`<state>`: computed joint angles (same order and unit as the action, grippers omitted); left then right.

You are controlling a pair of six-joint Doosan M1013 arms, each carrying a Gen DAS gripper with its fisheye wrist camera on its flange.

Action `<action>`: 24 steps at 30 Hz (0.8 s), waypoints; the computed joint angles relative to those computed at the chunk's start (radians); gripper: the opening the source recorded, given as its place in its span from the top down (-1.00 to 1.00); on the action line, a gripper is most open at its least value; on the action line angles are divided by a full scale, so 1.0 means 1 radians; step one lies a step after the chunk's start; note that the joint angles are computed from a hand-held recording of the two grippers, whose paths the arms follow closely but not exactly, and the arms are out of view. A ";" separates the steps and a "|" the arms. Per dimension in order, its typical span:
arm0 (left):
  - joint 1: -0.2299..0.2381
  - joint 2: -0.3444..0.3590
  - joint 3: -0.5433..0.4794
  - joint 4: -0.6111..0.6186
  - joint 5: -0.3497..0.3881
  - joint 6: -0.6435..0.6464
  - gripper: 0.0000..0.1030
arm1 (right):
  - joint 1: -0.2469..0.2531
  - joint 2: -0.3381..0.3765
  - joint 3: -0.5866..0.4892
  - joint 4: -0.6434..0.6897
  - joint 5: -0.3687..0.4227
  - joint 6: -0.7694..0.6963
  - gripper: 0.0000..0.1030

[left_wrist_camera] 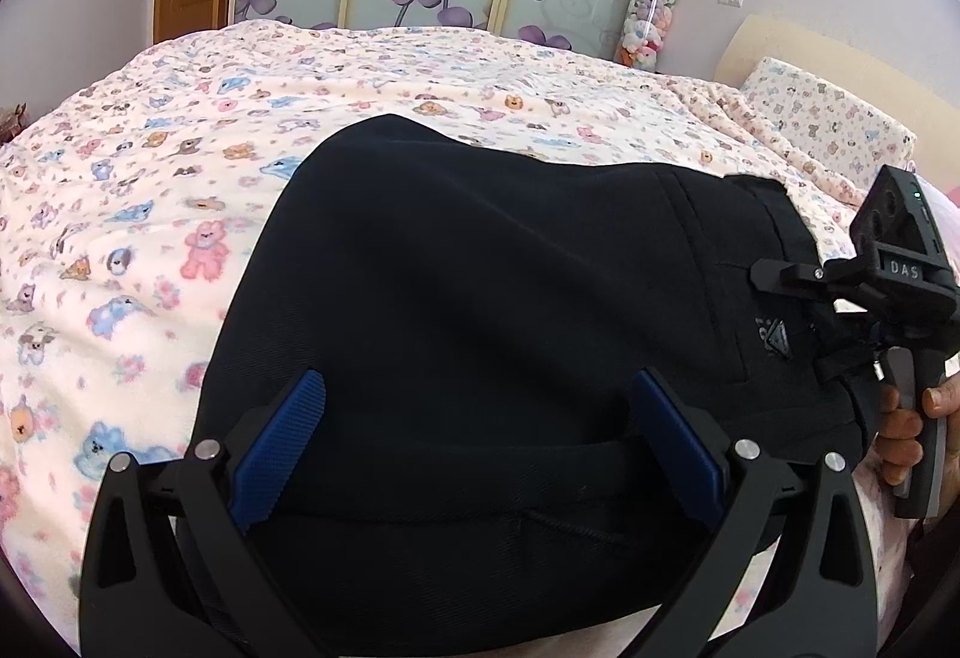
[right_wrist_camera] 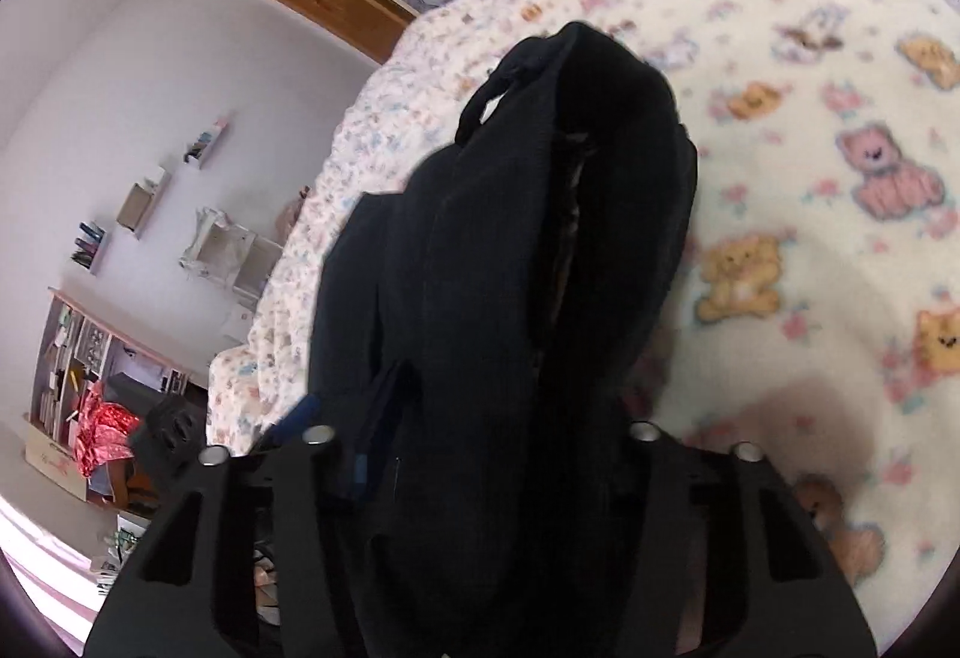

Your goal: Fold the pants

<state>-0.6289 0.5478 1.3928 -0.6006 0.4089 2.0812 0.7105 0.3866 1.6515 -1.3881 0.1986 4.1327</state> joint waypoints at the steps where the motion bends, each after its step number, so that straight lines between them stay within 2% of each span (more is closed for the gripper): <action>1: 0.002 0.000 0.001 -0.017 0.000 0.011 -0.97 | 0.004 -0.002 0.000 -0.077 0.006 0.067 0.23; 3: 0.006 -0.002 0.005 -0.054 -0.002 0.035 -0.97 | 0.014 -0.003 -0.014 -0.129 0.026 0.070 0.25; 5: 0.016 -0.007 0.015 -0.157 -0.005 0.109 -0.96 | 0.019 -0.001 -0.030 -0.151 0.027 0.053 0.28; 8: 0.051 -0.015 0.027 -0.443 0.042 0.312 -0.96 | 0.021 0.007 -0.048 0.002 0.044 -0.125 0.31; 10: 0.077 -0.011 0.005 -0.521 0.100 0.328 -0.96 | 0.016 0.007 -0.040 -0.015 0.036 -0.080 0.33; 13: 0.099 0.009 -0.064 -0.393 0.145 0.162 -0.96 | 0.010 0.005 -0.023 -0.060 0.026 -0.009 0.33; 16: 0.111 0.038 -0.138 -0.203 0.165 -0.038 -0.96 | 0.011 0.006 -0.023 -0.064 0.028 -0.007 0.33; 17: 0.118 0.053 -0.169 -0.175 0.199 -0.085 -0.96 | 0.010 0.006 -0.023 -0.071 0.027 0.001 0.33; 18: 0.126 0.070 -0.199 -0.168 0.237 -0.121 -0.96 | 0.010 0.006 -0.021 -0.089 0.026 0.021 0.33; 20: 0.154 0.131 -0.295 -0.220 0.390 -0.157 -0.96 | 0.009 0.005 -0.013 -0.128 0.021 0.070 0.33; 21: 0.164 0.167 -0.352 -0.221 0.476 -0.193 -0.96 | 0.007 0.004 -0.008 -0.157 0.015 0.106 0.33; 23: 0.173 0.263 -0.512 -0.213 0.702 -0.265 -0.93 | 0.003 0.006 -0.004 -0.184 0.009 0.145 0.33; 24: 0.176 0.303 -0.578 -0.225 0.792 -0.278 -0.86 | 0.001 0.007 -0.003 -0.181 0.005 0.146 0.33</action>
